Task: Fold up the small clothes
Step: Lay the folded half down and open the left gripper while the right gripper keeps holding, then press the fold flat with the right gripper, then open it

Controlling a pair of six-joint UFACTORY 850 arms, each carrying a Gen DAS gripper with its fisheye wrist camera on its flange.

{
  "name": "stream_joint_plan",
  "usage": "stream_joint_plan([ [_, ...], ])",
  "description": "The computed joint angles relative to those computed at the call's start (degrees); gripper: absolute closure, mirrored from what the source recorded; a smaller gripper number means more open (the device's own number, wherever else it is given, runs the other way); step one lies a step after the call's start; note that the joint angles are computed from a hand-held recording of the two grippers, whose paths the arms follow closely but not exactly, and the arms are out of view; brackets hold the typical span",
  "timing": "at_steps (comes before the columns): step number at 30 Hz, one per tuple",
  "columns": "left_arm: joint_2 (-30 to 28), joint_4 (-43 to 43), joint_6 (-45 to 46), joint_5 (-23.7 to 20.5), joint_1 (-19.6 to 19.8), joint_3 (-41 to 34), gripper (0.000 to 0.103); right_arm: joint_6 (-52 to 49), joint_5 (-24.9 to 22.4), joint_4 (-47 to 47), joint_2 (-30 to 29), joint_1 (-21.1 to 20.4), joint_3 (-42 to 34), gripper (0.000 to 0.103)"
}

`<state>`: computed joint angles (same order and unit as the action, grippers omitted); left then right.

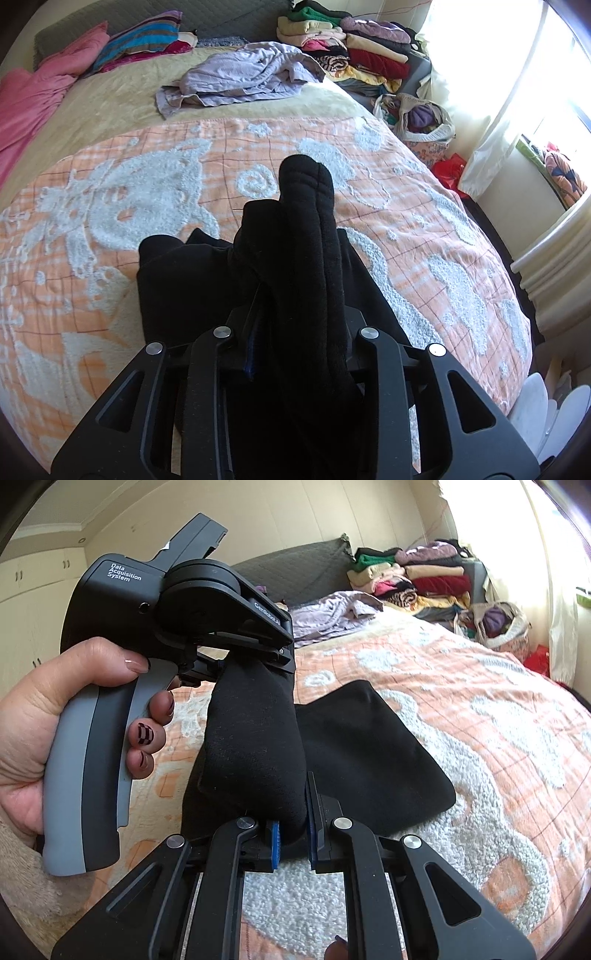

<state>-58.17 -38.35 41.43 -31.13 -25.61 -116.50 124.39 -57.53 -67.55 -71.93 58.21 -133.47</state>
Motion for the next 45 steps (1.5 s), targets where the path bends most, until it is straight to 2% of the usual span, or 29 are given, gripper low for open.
stream_joint_plan([
  [13,-2.46,4.63,-4.39,-0.74,-1.76,-3.16,0.077,9.18,3.61,-1.58,3.92,-0.64,8.18,0.093],
  [22,-6.05,10.50,-9.81,-3.00,-3.23,-8.12,0.073,15.55,6.48,-2.98,6.07,-1.08,13.14,0.093],
  [25,-7.93,12.43,-12.07,-4.83,-3.61,-11.02,0.069,17.62,7.74,-3.85,7.21,-1.32,15.36,0.093],
  [28,-9.34,12.88,-13.28,-6.17,-3.96,-13.22,0.058,19.78,9.14,-4.73,8.20,-1.58,17.48,0.092],
  [30,-10.35,12.48,-13.46,-7.61,-4.06,-14.83,0.044,21.72,10.16,-4.75,8.95,-1.76,19.21,0.089],
  [34,-12.39,11.49,-13.27,-10.94,-4.16,-17.88,0.041,28.65,13.12,-7.72,11.27,-2.14,24.06,0.086],
  [35,-12.46,10.98,-12.82,-11.39,-4.10,-17.95,0.032,30.36,13.63,-8.49,11.83,-2.19,25.23,0.082],
  [36,-12.16,8.71,-10.92,-12.33,-3.75,-17.53,0.027,32.64,14.67,-9.73,12.62,-2.30,26.83,0.079],
  [38,-10.67,4.67,-7.64,-12.50,-3.13,-15.22,0.027,38.00,16.64,-13.16,14.10,-2.49,29.93,0.078],
  [40,-7.91,0.43,-3.35,-11.23,-2.17,-11.17,0.026,41.93,18.18,-16.01,15.45,-2.59,32.44,0.070],
  [42,-5.73,-2.22,-0.75,-9.32,-1.28,-7.96,0.026,44.53,19.15,-18.38,17.16,-2.68,35.16,0.055],
  [44,-2.87,-5.53,2.54,-6.09,-0.02,-3.27,0.026,48.70,19.63,-22.50,18.90,-2.81,37.88,0.053],
  [45,-1.84,-6.74,3.93,-4.81,0.49,-1.44,0.026,51.97,19.83,-25.94,20.08,-3.04,39.67,0.049],
])
